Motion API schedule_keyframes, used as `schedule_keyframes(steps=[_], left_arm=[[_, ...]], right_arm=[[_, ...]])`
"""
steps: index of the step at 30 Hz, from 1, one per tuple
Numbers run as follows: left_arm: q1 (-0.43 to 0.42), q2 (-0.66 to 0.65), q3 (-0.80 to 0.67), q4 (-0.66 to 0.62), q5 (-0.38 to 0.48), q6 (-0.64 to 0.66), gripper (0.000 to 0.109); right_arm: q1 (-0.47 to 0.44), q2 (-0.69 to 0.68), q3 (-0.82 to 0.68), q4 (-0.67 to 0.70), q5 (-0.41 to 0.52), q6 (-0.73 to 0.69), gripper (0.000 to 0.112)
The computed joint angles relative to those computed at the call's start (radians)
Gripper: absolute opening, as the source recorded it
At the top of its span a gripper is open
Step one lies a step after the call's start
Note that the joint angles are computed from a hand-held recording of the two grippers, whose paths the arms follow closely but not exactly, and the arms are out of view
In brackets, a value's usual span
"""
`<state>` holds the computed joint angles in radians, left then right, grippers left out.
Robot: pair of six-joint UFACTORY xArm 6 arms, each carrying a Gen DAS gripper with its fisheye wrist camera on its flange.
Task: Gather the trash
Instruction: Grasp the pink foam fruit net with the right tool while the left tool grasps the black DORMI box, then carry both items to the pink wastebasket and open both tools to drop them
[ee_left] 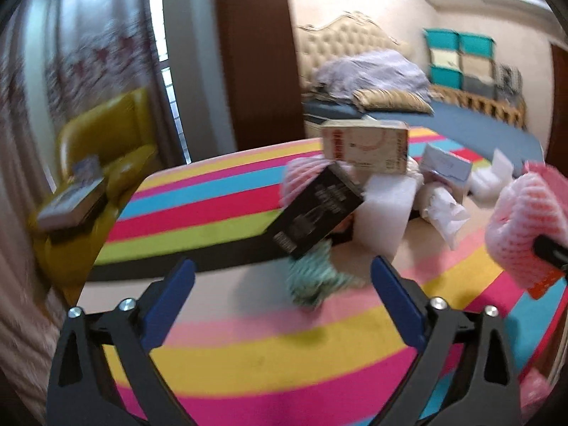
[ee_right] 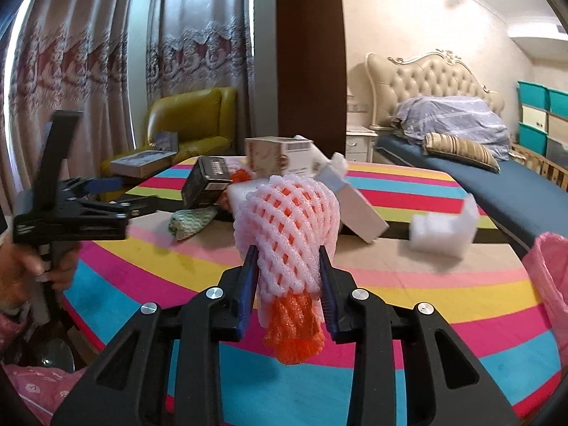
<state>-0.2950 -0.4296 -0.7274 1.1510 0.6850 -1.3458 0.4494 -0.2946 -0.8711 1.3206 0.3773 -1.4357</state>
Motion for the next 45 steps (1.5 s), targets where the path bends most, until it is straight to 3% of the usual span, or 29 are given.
schedule_keyframes(steps=[3, 5, 9, 11, 14, 23, 31, 35, 39, 45], left_arm=[[0.05, 0.112, -0.075, -0.017, -0.06, 0.068, 0.09], [0.083, 0.186, -0.13, -0.058, -0.089, 0.13, 0.081], [0.12, 0.278, -0.211, -0.076, -0.123, 0.18, 0.072], [0.129, 0.304, -0.237, -0.08, -0.143, 0.205, 0.054], [0.128, 0.305, -0.241, -0.045, -0.169, 0.18, 0.046], [0.007, 0.218, -0.193, 0.138, -0.063, -0.039, 0.042], [-0.122, 0.128, -0.141, 0.165, -0.072, -0.182, 0.038], [-0.173, 0.188, -0.172, 0.142, -0.032, -0.13, 0.038], [-0.156, 0.215, -0.166, 0.07, -0.089, -0.132, 0.038], [-0.178, 0.207, -0.16, 0.075, -0.102, -0.13, 0.038]], right_arm=[[-0.024, 0.005, 0.001, 0.007, 0.022, 0.005, 0.032], [-0.037, 0.009, 0.0, 0.005, 0.033, 0.011, 0.032], [-0.053, 0.018, -0.004, 0.018, 0.037, 0.005, 0.032], [-0.064, 0.02, -0.002, 0.024, 0.043, 0.0, 0.032], [-0.078, 0.02, -0.001, 0.032, 0.05, 0.0, 0.032], [-0.118, -0.002, 0.023, 0.072, 0.087, -0.031, 0.032], [-0.174, -0.018, 0.034, 0.125, 0.106, -0.073, 0.032], [-0.201, -0.019, 0.041, 0.12, 0.121, -0.061, 0.032], [-0.212, -0.034, 0.062, 0.123, 0.123, -0.077, 0.032], [-0.245, -0.02, 0.049, 0.139, 0.123, -0.082, 0.032]])
